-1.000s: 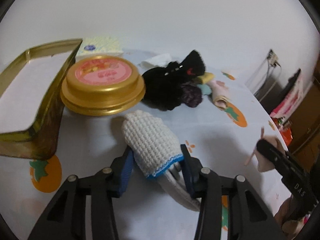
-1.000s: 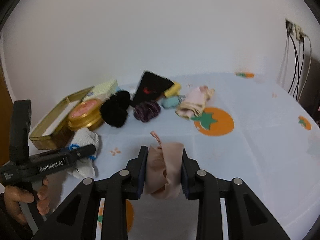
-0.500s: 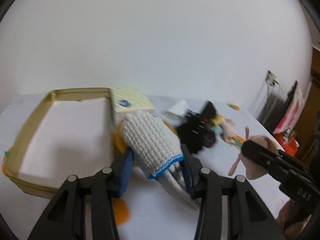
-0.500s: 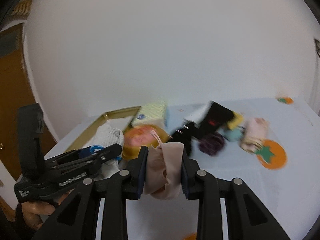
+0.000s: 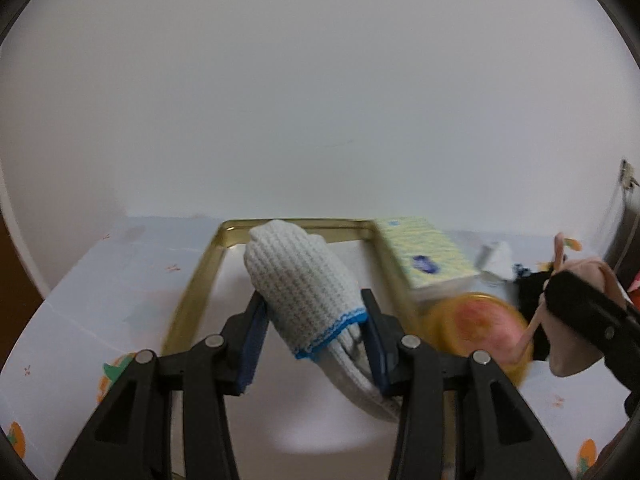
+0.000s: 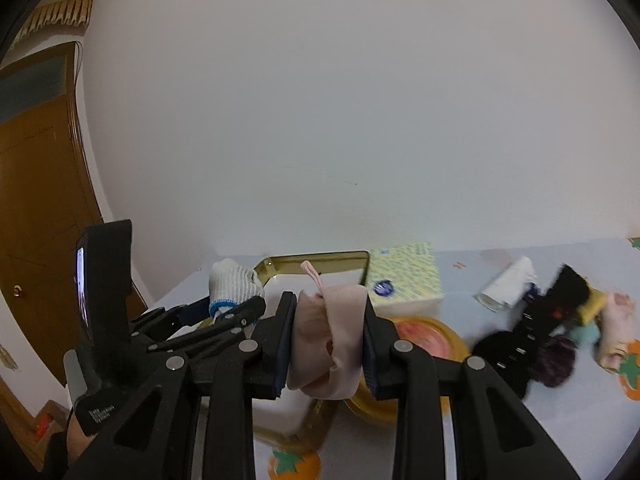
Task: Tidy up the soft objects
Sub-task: 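Carry the glove and sock into the gold tray and open both grippers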
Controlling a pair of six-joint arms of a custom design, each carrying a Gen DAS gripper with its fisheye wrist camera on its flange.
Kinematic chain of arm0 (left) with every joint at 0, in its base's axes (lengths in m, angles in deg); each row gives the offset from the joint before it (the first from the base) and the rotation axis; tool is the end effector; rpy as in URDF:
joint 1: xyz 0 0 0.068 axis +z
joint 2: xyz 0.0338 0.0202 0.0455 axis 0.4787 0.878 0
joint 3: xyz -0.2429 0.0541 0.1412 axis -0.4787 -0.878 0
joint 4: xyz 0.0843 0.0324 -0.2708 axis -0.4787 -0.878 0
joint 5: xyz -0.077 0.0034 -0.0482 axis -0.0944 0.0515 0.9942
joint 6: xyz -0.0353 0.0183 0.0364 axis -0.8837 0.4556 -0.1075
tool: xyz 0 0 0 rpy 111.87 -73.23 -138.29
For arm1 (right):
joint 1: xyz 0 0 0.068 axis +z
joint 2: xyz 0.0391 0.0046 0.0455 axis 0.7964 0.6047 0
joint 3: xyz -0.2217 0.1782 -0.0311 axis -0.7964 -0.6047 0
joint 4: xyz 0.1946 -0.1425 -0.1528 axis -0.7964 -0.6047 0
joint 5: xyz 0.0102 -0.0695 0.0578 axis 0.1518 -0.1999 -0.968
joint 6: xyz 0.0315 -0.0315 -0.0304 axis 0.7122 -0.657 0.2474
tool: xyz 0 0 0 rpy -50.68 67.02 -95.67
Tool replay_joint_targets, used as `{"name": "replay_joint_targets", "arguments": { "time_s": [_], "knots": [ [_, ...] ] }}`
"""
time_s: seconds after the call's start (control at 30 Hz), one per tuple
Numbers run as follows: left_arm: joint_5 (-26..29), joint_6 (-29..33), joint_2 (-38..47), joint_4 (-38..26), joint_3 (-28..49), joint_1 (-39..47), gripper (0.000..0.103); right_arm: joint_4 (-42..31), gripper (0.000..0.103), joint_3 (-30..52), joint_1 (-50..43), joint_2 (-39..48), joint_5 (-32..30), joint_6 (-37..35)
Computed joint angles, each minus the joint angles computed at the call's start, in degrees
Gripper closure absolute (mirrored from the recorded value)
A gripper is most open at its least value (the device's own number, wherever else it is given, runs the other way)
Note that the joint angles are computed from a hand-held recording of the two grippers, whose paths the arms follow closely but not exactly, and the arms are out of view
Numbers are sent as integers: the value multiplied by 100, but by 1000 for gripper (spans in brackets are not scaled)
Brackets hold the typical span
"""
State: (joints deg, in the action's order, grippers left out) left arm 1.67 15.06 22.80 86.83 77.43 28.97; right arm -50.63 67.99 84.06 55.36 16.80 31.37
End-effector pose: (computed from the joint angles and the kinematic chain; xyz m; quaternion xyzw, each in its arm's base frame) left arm 0.2015 -0.0005 0.1686 0.0044 0.8760 -0.0243 0.4817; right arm 0.1705 0.0985 0.1808 -0.0796 0.8314 0.1714 0.5225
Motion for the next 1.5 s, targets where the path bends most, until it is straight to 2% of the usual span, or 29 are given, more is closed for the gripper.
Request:
{"name": "replay_joint_targets", "arguments": {
  "time_s": [0.27, 0.43, 0.67, 0.83, 1.1, 1.13, 1.17, 1.2, 1.3, 1.33, 1.37, 1.43, 1.47, 1.5],
  "knots": [
    [-140, 172, 1228, 822, 153, 471, 59, 1587, 71, 679, 248, 2442, 194, 196],
    [-393, 280, 1570, 881, 196, 413, 59, 1929, 71, 886, 383, 3312, 273, 114],
    [-721, 300, 1488, 1006, 30, 302, 59, 2034, 71, 928, 287, 3744, 184, 121],
    [-968, 282, 1730, 1240, 20, 190, 59, 2192, 71, 885, 286, 3811, 186, 68],
    [-998, 301, 1772, 1270, 8, 304, 59, 2183, 70, 866, 451, 3733, 268, -109],
    [-996, 292, 1801, 1283, 7, 314, 59, 2233, 66, 874, 422, 3776, 211, -135],
    [-996, 290, 1827, 1298, 8, 322, 58, 2266, 56, 877, 391, 3805, 154, -159],
    [-982, 280, 1821, 1304, -1, 355, 57, 2252, 54, 854, 392, 3762, 145, -162],
    [-970, 197, 1780, 1391, -46, 398, 53, 2380, 31, 745, 357, 3678, 303, -85],
    [-1039, 193, 1758, 1477, -89, 360, 47, 2500, 22, 666, 312, 3616, 241, -57],
    [-1195, 211, 1699, 1586, -157, 260, 44, 2665, 21, 557, 299, 3536, 264, -15],
    [-1489, 305, 1580, 1808, -295, 63, 27, 2899, 21, 400, 347, 3406, 421, -71],
    [-1658, 378, 1502, 1965, -393, -59, 23, 2902, 21, 380, 406, 3356, 563, -127],
    [-1757, 440, 1434, 2094, -471, -134, 15, 2942, 21, 350, 478, 3335, 744, -189]
  ]
}}
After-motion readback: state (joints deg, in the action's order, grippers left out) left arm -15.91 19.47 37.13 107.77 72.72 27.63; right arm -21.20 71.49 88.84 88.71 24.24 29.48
